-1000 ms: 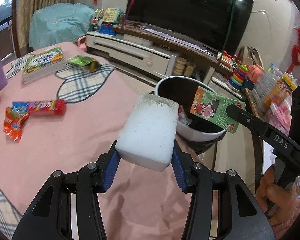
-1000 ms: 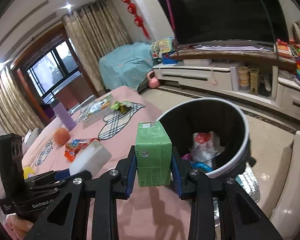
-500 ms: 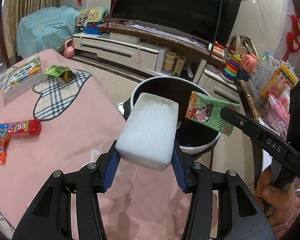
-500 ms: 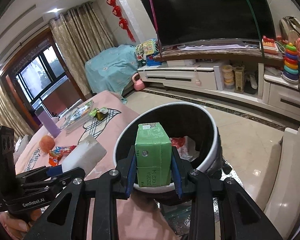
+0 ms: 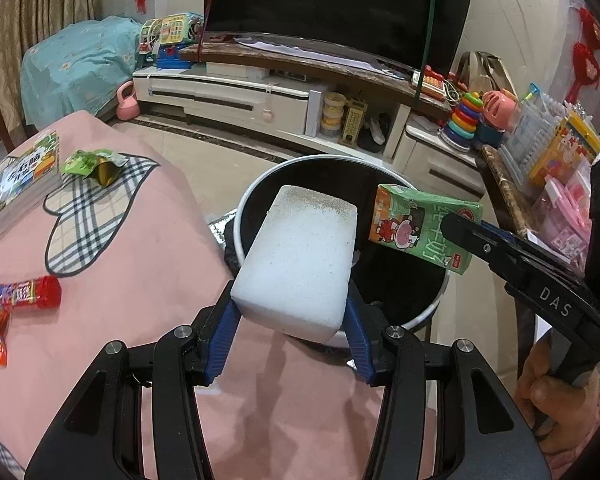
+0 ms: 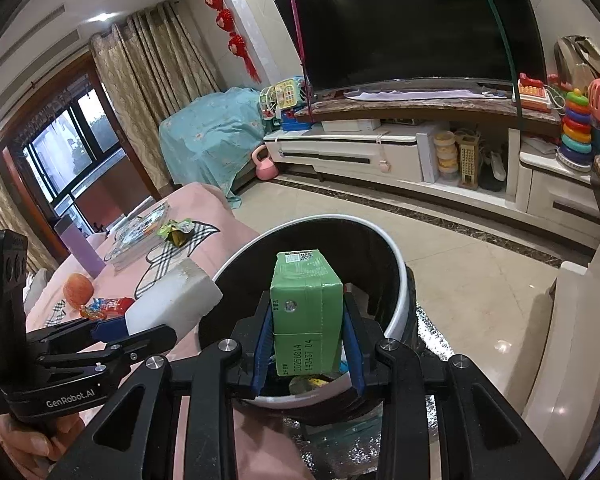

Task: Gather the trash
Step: 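Open both tools to drop the foam block and juice box into the bin, then move both open tools back over the orange snack bag and red tube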

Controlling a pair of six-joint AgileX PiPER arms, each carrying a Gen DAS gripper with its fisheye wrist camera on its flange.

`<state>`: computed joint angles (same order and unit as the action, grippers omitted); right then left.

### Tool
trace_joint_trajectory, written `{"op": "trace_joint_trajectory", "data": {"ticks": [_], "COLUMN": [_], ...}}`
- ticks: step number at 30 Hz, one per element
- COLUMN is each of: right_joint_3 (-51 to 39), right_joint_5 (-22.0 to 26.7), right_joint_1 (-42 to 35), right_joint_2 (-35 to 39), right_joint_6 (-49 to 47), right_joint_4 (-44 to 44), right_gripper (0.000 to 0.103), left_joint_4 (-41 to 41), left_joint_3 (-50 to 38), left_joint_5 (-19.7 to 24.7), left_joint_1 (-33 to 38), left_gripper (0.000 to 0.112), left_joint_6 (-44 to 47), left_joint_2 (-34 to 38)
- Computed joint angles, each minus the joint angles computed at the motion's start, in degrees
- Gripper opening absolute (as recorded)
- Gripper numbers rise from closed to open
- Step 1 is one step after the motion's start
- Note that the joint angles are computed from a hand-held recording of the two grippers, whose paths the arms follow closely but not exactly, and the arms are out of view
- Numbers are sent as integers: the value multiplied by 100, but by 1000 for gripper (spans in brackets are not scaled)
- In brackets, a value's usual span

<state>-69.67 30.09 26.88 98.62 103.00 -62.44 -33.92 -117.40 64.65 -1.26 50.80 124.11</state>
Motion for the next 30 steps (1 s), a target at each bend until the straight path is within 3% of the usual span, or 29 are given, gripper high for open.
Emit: {"op": "trace_joint_trajectory", "data": {"ticks": [14, 20, 22, 24, 26, 30], "right_joint_3": [-106, -130, -75, 2, 41, 91], "right_joint_5": [-245, -385, -466, -500, -490, -569], "right_joint_1": [-331, -466, -516, -499, -463, -339], "right_joint_2": [135, 182, 162, 122, 88, 44], "right_joint_6": [-592, -606, -510, -233, -99, 279], "right_joint_4": [471, 590, 564, 363, 258, -26], "right_gripper": [32, 36, 42, 56, 57, 78], "left_joint_4": [261, 265, 217, 159, 88, -31], "left_joint_3": [-273, -475, -435, -431, -319, -53], "left_joint_5": [5, 166, 141, 177, 144, 84], "left_joint_1": [-273, -269, -231, -162, -72, 191], "left_gripper": [51, 66, 67, 68, 69, 70], "left_joint_6": [-265, -416, -422, -402, -355, -242], "left_joint_2": [230, 358, 338, 338, 284, 170]}}
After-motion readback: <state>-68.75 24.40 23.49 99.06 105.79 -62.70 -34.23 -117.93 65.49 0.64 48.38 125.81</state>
